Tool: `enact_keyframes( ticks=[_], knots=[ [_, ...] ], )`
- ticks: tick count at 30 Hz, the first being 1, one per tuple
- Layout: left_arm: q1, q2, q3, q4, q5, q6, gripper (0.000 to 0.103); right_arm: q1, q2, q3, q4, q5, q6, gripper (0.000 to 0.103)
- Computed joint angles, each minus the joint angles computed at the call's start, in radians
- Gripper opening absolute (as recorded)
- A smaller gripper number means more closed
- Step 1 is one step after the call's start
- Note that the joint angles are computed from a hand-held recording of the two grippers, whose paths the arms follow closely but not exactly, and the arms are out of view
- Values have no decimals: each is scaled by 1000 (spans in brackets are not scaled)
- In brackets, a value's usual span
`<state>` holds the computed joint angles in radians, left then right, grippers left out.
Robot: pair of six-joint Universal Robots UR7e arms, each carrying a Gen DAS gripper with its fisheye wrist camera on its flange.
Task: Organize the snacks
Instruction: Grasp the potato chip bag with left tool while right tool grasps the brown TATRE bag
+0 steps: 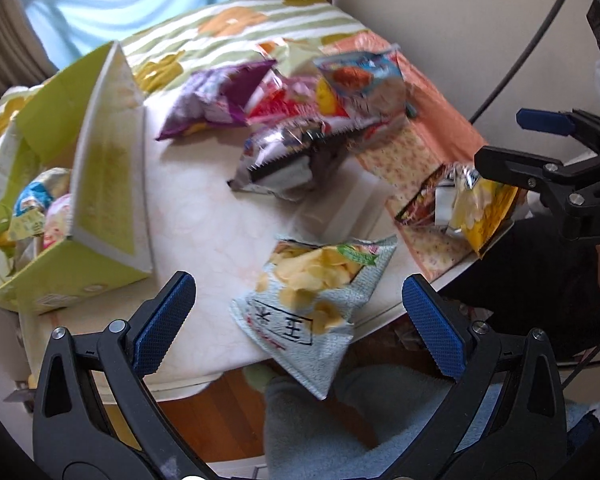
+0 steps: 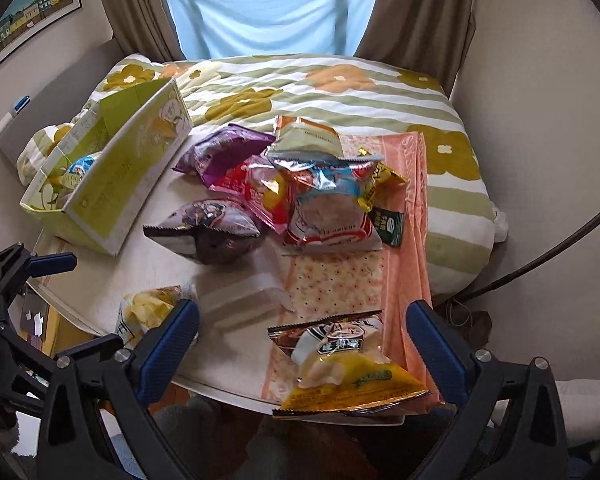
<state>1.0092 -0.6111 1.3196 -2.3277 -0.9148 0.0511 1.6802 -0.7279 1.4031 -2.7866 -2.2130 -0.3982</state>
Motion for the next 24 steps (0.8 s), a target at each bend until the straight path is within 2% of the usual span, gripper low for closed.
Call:
enact_keyframes(
  ticks=[5,12,16,21,24],
  knots=[
    [22,53,-46,72,0,-4,103,-37,1,18,8,9,11,103],
    [62,114,-126,196,-11,-24,103,-68,37,13,21,-39,-3,103],
    [82,128,-150,215,-43,-54,103,-70,61,15,3,-93,-51,103],
    [87,137,-148,195,-30,-37,102,-76,68,19,10,-106,-55,103],
    [91,143,-152,191,-31,-37,95,-78,71,19,7,-111,-58,103]
  ],
)
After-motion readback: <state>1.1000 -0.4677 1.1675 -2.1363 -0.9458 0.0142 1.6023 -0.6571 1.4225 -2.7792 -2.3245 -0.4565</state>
